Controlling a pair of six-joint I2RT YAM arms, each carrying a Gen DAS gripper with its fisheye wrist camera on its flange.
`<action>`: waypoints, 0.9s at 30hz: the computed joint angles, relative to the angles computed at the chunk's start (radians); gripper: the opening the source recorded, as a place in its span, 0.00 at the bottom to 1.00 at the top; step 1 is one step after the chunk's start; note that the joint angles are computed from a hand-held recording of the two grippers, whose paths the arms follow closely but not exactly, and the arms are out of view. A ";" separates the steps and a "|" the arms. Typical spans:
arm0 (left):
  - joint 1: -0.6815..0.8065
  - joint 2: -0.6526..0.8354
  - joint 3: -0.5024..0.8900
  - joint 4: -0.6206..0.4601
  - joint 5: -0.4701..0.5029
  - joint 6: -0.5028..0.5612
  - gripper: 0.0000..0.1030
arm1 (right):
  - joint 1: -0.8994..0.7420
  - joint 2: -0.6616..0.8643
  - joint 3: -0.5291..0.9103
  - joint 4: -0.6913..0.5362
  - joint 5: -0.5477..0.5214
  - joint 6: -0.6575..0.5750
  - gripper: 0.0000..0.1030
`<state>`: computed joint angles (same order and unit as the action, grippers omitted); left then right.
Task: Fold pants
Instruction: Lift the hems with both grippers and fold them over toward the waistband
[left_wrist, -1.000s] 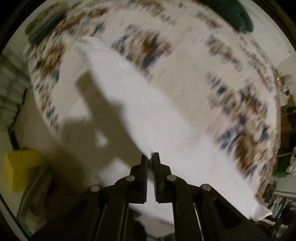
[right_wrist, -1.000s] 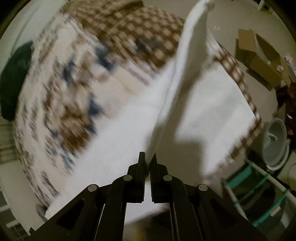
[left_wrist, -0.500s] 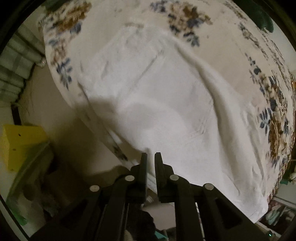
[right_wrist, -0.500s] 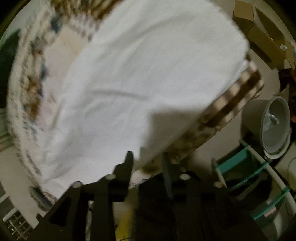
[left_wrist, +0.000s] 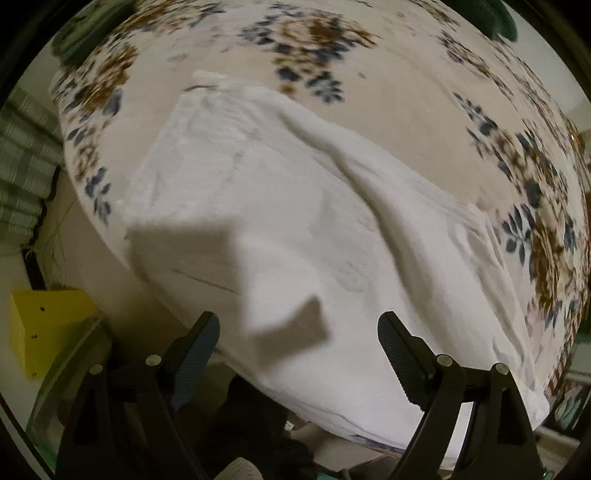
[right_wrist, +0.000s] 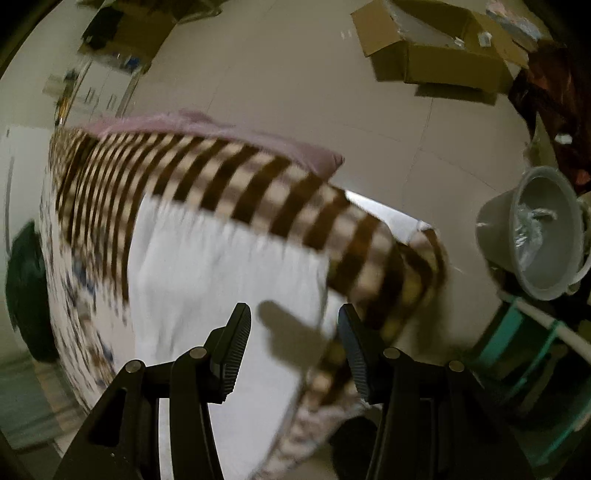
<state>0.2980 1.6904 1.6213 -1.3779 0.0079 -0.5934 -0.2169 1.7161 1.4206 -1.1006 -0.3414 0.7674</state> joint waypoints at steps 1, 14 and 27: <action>-0.012 0.004 0.004 0.000 0.002 -0.002 0.85 | -0.015 -0.006 -0.033 0.052 -0.013 0.024 0.44; -0.261 0.137 0.205 -0.067 -0.033 0.055 0.85 | 0.080 0.069 0.134 -0.217 0.159 -0.120 0.09; -0.371 0.565 0.719 -0.185 0.007 0.111 0.85 | 0.197 0.408 0.776 -0.341 0.206 -0.360 0.53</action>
